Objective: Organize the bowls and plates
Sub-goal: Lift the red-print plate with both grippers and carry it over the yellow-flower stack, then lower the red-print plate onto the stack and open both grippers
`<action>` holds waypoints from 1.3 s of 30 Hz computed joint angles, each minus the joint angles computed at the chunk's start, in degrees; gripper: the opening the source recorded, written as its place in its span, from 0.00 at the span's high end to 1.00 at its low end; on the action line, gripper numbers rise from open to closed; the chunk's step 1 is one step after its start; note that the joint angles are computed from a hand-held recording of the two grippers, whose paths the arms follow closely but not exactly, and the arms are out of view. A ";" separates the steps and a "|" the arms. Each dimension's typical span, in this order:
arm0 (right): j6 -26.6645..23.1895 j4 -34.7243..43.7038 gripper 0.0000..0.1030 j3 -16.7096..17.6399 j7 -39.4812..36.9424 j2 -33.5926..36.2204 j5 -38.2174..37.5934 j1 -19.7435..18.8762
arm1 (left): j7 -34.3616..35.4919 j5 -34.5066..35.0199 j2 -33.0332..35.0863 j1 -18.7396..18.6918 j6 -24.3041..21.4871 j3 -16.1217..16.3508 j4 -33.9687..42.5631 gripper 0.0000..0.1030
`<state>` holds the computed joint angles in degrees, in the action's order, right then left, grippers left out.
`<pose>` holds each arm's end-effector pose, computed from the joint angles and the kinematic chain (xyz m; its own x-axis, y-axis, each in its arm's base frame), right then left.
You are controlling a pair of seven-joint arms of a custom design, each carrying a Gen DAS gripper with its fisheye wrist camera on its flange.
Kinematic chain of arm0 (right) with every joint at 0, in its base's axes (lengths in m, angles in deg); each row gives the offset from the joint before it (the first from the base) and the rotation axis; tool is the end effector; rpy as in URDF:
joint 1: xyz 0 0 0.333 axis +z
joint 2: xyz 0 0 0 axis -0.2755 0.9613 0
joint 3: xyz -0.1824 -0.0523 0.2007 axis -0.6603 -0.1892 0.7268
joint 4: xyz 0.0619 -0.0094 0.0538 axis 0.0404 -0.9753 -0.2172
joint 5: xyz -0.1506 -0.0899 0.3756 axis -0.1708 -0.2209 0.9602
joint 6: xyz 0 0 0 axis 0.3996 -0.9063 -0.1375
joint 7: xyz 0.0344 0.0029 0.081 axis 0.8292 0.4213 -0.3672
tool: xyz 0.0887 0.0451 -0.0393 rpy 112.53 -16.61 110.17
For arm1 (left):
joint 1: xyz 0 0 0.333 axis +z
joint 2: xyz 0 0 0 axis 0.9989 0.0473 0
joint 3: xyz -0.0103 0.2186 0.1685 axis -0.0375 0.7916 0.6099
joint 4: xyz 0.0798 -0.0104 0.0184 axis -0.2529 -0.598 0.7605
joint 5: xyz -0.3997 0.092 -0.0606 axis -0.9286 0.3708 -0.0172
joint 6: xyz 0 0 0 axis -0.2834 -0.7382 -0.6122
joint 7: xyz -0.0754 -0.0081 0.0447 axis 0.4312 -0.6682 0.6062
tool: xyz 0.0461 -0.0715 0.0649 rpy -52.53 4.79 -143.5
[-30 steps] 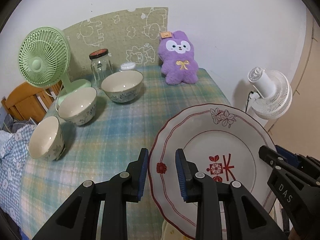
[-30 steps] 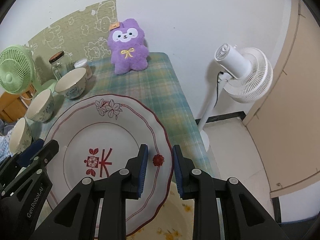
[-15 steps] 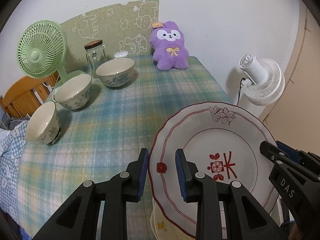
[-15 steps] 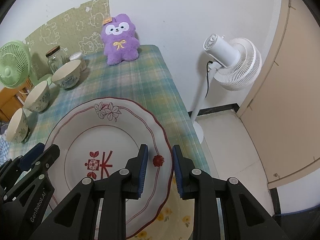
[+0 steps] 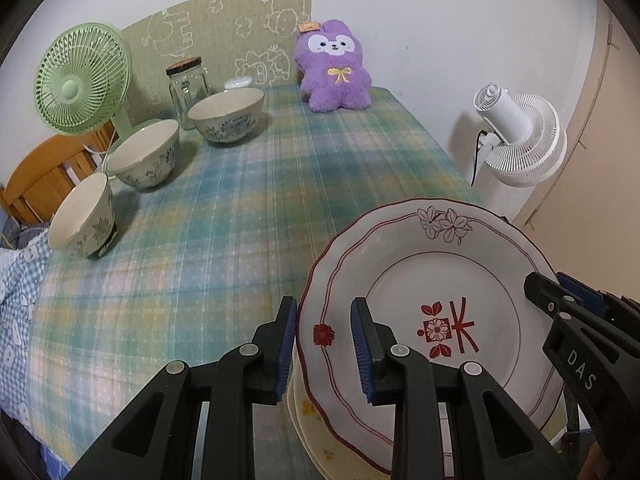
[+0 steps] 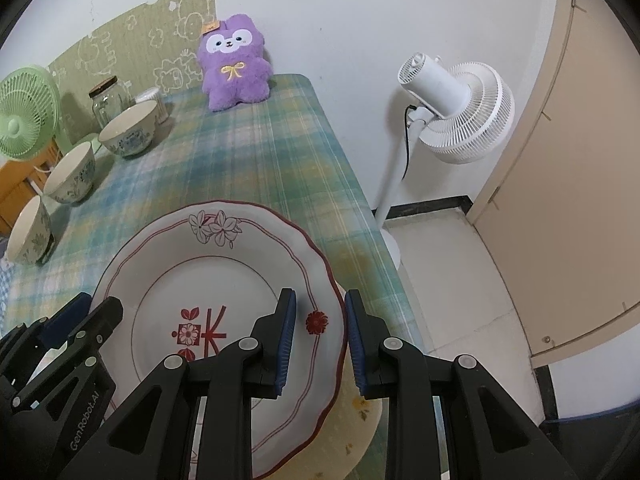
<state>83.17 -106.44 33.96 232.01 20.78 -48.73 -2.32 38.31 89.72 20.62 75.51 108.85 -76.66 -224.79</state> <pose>0.4338 0.2404 0.4478 -0.2711 -0.9624 0.0182 -0.8010 0.2151 -0.5586 0.4334 -0.1151 0.4343 -0.1865 -0.9825 -0.0021 -0.7926 0.1517 -0.5906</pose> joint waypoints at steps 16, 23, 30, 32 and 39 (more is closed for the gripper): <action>-1.26 -2.59 0.73 0.16 -0.31 -1.18 2.87 0.94 | -0.29 0.61 -2.33 -0.57 -2.50 -0.60 -2.93 0.75; -1.64 -2.86 0.72 0.18 -0.12 -0.99 2.63 1.01 | -0.81 1.23 -2.90 -0.52 -1.82 -1.04 -3.85 0.75; -1.54 -3.41 0.72 0.20 0.32 -1.15 2.63 1.04 | -2.20 2.41 -2.91 -0.28 -1.02 -1.82 -4.26 0.74; -1.93 -3.11 0.70 0.27 0.09 -0.92 2.46 1.06 | -2.58 2.47 -2.83 -0.43 -0.77 -1.78 -4.28 0.72; 0.14 -3.33 0.54 -0.49 0.25 -0.56 2.75 1.47 | -0.74 0.41 -1.73 -2.37 -1.21 0.26 -3.28 0.52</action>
<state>83.31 -109.77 33.46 232.26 20.21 -45.99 -0.85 37.57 90.13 18.89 73.13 107.64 -76.40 -228.07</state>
